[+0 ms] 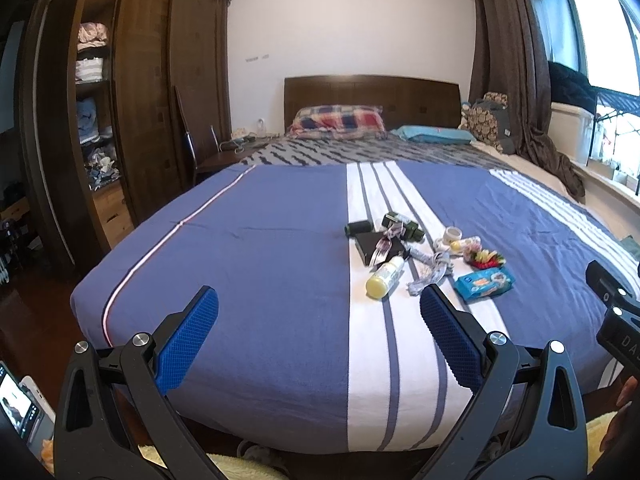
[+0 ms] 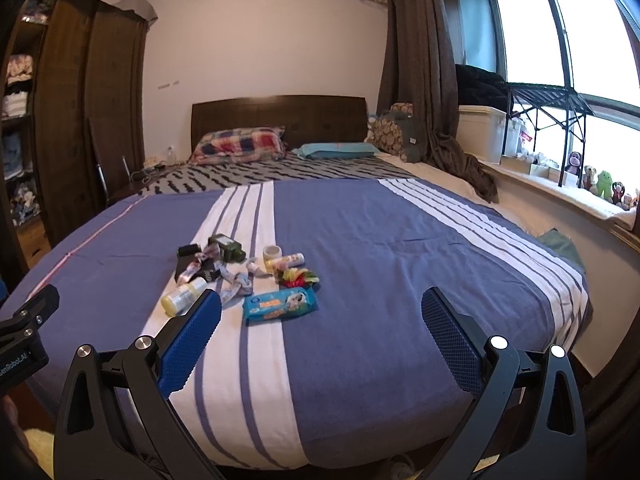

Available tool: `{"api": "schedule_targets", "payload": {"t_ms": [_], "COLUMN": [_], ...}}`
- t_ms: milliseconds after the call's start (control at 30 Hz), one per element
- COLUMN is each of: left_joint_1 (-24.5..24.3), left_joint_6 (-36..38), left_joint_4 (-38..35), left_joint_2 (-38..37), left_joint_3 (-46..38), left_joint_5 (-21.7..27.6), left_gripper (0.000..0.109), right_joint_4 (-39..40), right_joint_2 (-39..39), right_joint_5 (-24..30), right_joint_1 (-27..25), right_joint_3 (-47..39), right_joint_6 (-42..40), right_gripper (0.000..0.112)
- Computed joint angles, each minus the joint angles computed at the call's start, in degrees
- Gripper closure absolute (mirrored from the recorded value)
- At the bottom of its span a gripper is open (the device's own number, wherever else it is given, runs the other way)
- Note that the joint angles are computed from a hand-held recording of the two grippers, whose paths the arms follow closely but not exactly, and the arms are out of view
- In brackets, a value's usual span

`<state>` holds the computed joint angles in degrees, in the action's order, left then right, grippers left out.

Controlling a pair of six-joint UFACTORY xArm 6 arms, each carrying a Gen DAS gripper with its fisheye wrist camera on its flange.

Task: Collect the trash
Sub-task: 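Grasp the yellow lotion bottle with left tool while right tool grasps the blue wipes pack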

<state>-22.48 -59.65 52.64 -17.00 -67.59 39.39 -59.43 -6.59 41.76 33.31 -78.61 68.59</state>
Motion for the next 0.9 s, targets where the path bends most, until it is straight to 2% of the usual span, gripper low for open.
{"api": "schedule_targets", "payload": {"t_ms": [67,167,233,333,500,700,900], "left_joint_1": [0.69,1.63,2.15,3.83,6.04,7.14,7.77], "left_joint_6": [0.88,3.73,6.17,9.18,15.08,24.77,32.14], "left_joint_4": [-1.09,-3.43,-4.79,-8.22,-14.53,-22.02,-27.75], "left_joint_2": [0.98,3.21,4.67,6.75,12.07,19.54,26.86], "left_joint_3": [-0.29,-1.66,-2.7,-3.91,-7.16,-12.83,-20.69], "left_joint_5": [-0.75,-1.56,-2.33,-5.2,-6.5,-6.29,-5.15], "left_gripper": [0.013,0.013,0.013,0.013,0.014,0.014,0.014], "right_joint_4": [1.23,7.08,11.92,14.58,29.01,38.84,36.25], "right_joint_2": [1.0,2.83,4.81,7.89,13.17,22.56,30.02], "right_joint_5": [-1.33,-4.2,-3.5,-2.27,-8.12,-4.38,1.45], "right_joint_1": [-0.76,-2.39,-2.91,-3.68,-6.52,-7.09,-6.98], "right_joint_3": [-0.34,-1.03,-2.74,-5.43,-7.99,-17.43,-26.63], "right_joint_6": [-1.14,-5.09,-8.8,-10.77,-20.5,-30.37,-32.71], "right_gripper": [0.012,0.012,0.012,0.012,0.012,0.012,0.012]}}
